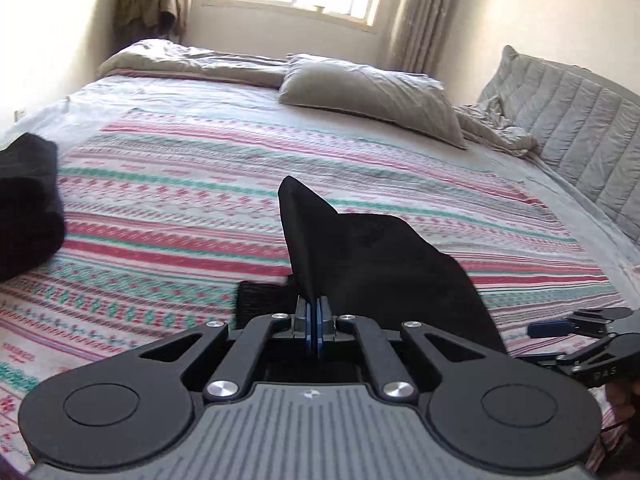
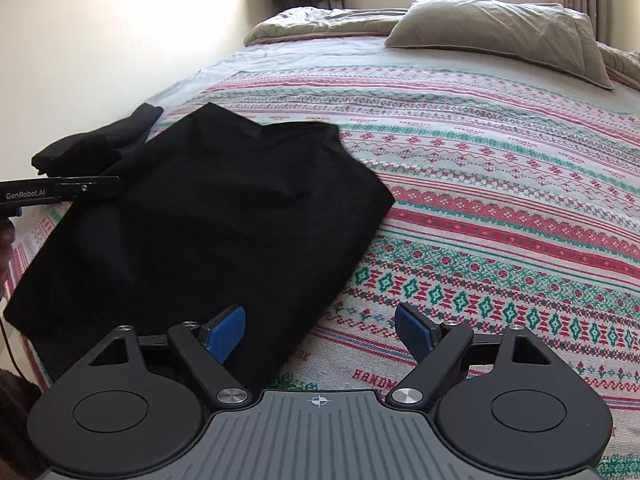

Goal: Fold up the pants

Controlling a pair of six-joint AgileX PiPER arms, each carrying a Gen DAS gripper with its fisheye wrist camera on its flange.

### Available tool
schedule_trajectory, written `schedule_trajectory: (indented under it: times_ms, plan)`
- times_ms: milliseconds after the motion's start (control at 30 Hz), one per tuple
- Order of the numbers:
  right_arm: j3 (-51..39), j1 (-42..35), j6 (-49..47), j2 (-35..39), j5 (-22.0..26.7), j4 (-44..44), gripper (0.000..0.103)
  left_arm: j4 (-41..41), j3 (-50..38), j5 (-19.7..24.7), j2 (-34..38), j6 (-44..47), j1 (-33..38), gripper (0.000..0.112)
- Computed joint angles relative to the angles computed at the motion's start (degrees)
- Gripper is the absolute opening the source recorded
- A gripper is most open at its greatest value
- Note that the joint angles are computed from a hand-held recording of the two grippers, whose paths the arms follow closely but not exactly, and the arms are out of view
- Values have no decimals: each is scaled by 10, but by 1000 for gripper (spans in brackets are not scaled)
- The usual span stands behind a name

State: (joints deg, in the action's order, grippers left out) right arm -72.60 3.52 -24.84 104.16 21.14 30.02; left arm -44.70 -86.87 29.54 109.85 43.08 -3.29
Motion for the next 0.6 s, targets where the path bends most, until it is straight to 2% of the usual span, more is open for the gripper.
schedule_trajectory:
  times_ms: [133,167,200,267,300,367,433,600]
  plan:
    - [-13,0,-5,13,11,14,84,15,-17,14,25,-16,21,11]
    - [-16,0,-6,17,13,19,84,21,-16,6,29,-27,22,20]
    - [-20,-1,-9,20,17,26,84,31,-10,-10,29,-40,19,44]
    - [-27,-4,-24,28,27,53,84,56,0,-36,27,-70,21,75]
    - [-31,-7,-36,32,33,74,84,44,-7,-22,31,-66,27,76]
    - [-38,-16,-71,42,50,128,84,-30,-34,48,48,-27,53,76]
    - [-51,-27,-91,54,75,174,84,-68,-61,113,68,-23,71,76]
    - [-74,-59,-128,88,138,285,87,-76,-126,210,120,-60,89,75]
